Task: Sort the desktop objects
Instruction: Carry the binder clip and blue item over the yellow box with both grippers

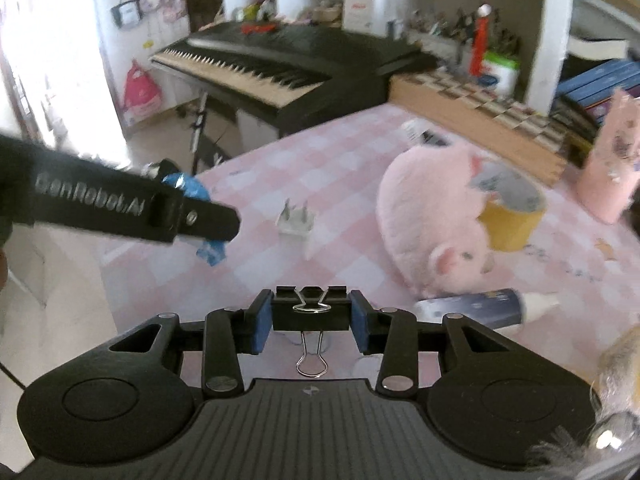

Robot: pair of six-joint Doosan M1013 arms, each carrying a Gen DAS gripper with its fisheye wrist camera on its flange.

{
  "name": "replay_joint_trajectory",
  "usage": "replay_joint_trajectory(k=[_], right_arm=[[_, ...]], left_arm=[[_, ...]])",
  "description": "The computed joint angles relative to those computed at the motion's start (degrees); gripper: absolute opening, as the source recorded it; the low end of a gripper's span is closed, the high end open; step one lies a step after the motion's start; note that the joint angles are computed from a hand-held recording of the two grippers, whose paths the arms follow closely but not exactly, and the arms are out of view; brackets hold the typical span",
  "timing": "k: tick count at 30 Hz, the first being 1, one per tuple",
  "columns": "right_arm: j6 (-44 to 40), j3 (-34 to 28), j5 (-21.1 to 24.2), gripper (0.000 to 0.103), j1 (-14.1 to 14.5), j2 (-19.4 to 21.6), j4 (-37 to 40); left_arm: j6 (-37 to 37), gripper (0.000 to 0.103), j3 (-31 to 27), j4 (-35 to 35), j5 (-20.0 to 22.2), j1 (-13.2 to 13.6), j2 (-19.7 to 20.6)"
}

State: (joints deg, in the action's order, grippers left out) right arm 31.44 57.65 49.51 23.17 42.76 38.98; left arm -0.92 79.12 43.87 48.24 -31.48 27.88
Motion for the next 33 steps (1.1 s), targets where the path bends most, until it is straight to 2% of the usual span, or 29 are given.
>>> replay_joint_trajectory(k=[7,12,22,28,33], right_arm=[[6.1,4.7,-6.2,0.037,-1.0,-4.4,-0.1],[10.1,8.8,-8.6,0.037,-1.8,-8.3,0.1],[15.8,19.3,-13.2,0.037,-2.7,-16.4,-0.1],[19.4,25.1,-17.1,0.037,-2.9,-20.3,-2.0],[25.3,28.7,-18.1,0.037,-2.9,-22.6,-5.4]], left_arm=[[-3.4,0.04,3.2,5.7,-3.9,-1.4,-2.9],[-5.2,0.04,5.5,7.5,-6.3,-2.6,-5.1],[-0.9,0.039,7.7,10.5,-11.5,-5.5,-7.8],[3.5,0.039,8.5,8.4,-15.7,-6.5,-8.2],[7.5,0.039,9.2,6.1,-18.2,-7.4,-8.6]])
